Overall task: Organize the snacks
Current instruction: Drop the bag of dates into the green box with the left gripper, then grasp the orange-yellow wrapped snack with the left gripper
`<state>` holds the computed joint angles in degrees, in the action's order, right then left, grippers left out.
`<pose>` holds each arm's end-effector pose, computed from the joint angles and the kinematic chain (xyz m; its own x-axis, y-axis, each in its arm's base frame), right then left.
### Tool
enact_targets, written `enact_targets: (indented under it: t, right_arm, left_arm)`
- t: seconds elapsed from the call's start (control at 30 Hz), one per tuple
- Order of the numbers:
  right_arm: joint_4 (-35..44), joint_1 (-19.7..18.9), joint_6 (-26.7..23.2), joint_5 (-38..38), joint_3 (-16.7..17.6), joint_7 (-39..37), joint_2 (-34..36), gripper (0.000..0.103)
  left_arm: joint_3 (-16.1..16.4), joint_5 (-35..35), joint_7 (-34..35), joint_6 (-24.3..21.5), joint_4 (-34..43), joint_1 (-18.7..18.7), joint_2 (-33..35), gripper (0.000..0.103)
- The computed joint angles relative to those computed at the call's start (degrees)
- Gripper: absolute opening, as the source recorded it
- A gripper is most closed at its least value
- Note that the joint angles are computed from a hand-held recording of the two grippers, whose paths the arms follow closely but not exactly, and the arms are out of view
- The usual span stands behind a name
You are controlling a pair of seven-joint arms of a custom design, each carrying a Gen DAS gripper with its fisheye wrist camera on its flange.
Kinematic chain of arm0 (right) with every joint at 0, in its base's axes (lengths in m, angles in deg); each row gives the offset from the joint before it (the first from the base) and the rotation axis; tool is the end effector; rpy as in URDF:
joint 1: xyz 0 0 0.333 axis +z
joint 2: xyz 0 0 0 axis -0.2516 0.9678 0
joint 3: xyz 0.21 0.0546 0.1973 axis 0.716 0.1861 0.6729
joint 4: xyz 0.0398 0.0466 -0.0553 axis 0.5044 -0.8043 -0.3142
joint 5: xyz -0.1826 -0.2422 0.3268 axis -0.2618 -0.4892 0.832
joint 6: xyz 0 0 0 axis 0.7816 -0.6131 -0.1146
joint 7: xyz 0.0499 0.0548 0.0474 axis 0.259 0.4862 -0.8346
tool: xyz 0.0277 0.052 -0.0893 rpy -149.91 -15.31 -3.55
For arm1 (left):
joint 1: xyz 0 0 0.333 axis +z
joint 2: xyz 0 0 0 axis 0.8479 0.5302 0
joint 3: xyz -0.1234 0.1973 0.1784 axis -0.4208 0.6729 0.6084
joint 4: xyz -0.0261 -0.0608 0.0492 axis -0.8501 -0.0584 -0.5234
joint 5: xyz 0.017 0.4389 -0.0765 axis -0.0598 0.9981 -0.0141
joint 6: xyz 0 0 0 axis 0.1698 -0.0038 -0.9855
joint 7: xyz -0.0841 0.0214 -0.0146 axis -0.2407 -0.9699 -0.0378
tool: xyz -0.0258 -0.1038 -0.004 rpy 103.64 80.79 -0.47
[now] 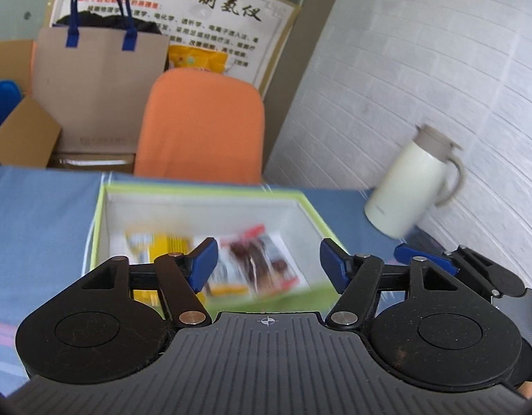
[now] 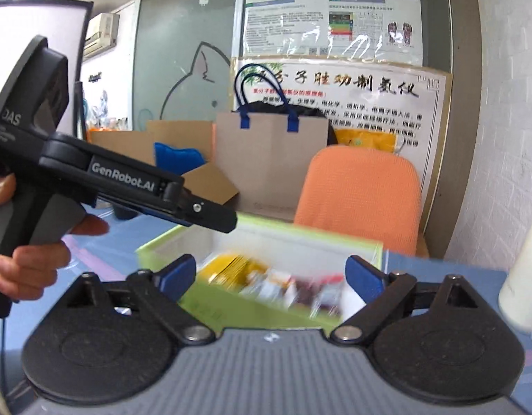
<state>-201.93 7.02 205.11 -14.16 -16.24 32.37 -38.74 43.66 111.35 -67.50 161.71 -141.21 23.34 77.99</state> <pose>0.5419 0.2951 0.3844 0.4596 -0.8881 0.0096 -0.3369 -0.1843 -0.9233 0.5968 -0.4518 0.4131 -0.3039 -0.8891 0.3423 -0.6060 -0.0969 -0.7895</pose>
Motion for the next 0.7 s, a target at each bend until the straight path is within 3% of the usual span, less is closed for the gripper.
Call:
enact_targets:
  t: [0.1, 0.17, 0.23, 0.33, 0.37, 0.5, 0.6, 0.7]
  right_arm:
    - [-5.58, 4.71, 0.94, 10.9, -0.22, -6.48, -3.19, 0.093]
    - [-8.96, 5.13, 1.38, 11.72, 0.72, -4.58, -4.59, 0.093]
    - [-11.24, 6.0, 1.6, 13.9, 1.23, -4.0, -5.3, 0.093]
    - [-12.8, 8.13, 2.95, 20.21, 1.71, -8.3, -5.51, 0.093]
    - [-12.94, 8.28, 2.87, 20.46, 1.74, -8.65, -5.55, 0.093]
    - [-10.1, 9.02, 2.87, 23.62, 1.36, -12.91, -3.5, 0.093]
    - [-7.77, 7.03, 0.48, 18.8, 1.03, -8.78, -1.48, 0.093]
    - [-6.48, 4.67, -1.3, 12.99, 1.33, -3.45, 0.2, 0.093]
  left_arm:
    - [5.32, 4.44, -7.48, 1.87, -6.78, -5.52, -3.9, 0.058]
    - [4.31, 4.99, -9.85, 2.36, -9.63, -5.62, -4.97, 0.061]
    - [1.04, 3.12, -9.99, 3.31, -12.53, -3.42, -5.7, 0.061]
    - [-0.06, 0.37, -10.85, 4.8, -15.37, -3.35, -6.13, 0.06]
    - [-1.76, -1.18, -9.57, 5.22, -15.85, -1.98, -6.06, 0.06]
    - [-16.73, -9.12, 1.81, 3.13, -12.92, 11.16, -3.3, 0.059]
    - [-21.0, -12.15, 7.74, 0.61, -9.97, 14.34, -0.88, 0.061]
    - [-21.71, -14.96, 10.77, -1.68, -8.25, 14.27, 0.82, 0.06]
